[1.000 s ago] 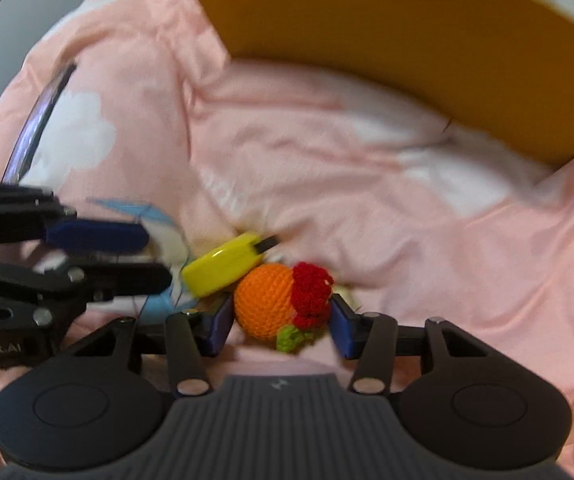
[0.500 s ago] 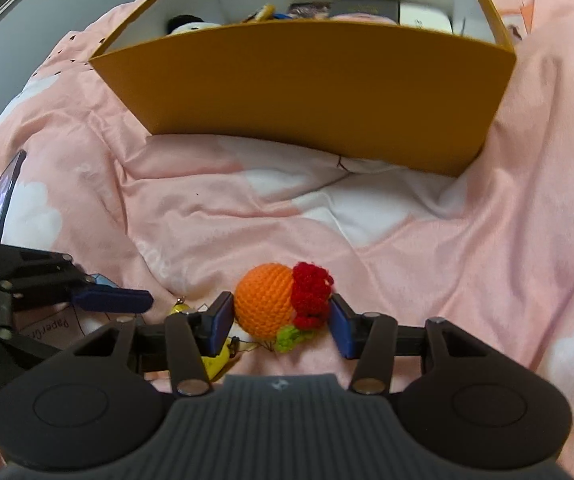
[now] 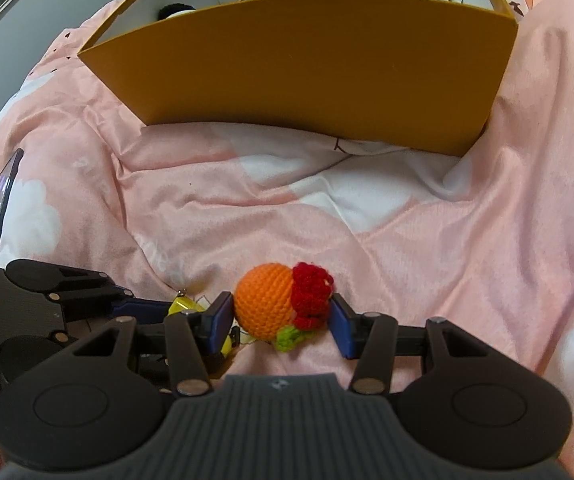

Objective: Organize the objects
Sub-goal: 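Grasp the yellow tape measure with the left tool while the right tool grasps the orange crocheted fruit, then carry the tape measure and crocheted fruit over the orange box with both tools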

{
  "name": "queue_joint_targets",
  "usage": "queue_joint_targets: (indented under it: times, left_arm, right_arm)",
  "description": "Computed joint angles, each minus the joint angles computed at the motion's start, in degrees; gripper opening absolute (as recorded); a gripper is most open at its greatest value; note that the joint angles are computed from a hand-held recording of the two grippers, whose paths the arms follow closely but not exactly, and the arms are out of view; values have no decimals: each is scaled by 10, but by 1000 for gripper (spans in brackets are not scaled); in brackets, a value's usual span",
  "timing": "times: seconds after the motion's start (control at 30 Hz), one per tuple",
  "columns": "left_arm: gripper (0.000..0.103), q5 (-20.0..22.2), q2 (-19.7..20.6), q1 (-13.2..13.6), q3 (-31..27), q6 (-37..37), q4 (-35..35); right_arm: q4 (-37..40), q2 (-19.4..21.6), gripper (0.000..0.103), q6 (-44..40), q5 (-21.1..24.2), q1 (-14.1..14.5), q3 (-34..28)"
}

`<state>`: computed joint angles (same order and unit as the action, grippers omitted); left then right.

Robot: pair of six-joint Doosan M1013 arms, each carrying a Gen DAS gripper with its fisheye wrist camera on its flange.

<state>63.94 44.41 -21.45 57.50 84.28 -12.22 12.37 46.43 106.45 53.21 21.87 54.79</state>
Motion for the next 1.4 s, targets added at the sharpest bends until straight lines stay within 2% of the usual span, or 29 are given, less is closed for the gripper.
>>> queue_joint_targets:
  times: [0.07, 0.17, 0.3, 0.6, 0.83, 0.93, 1.1, 1.27, 1.4]
  left_arm:
    - [40, -19, -9, 0, 14, -5, 2]
    - [28, -58, -29, 5, 44, -9, -19]
    - [26, -105, -51, 8, 78, -19, -33]
    - [24, -221, -83, 17, 114, -64, -44]
    - [23, -288, -94, 19, 115, -110, -23]
    - [23, -293, -97, 23, 103, -111, -23]
    - [23, -283, -91, 32, 62, -58, -54]
    - [23, -242, -61, 43, -17, -36, -36]
    - [23, -191, -17, 50, -107, -43, 3]
  right_arm:
    - [1, 0, 53, 0, 1, 0, 0]
    - [2, 0, 53, 1, 0, -1, 0]
    - [2, -1, 53, -1, -3, -1, -1]
    - [-24, -12, 53, -3, -37, 1, 8]
    - [-38, -27, 53, -41, -85, 4, 13]
    - [-39, -35, 53, -72, -114, 3, 13]
    - [-31, -36, 53, -133, -142, -1, -14]
    - [-26, -9, 53, -161, -135, -8, -81]
    - [-43, 33, 53, -148, -102, -14, -163]
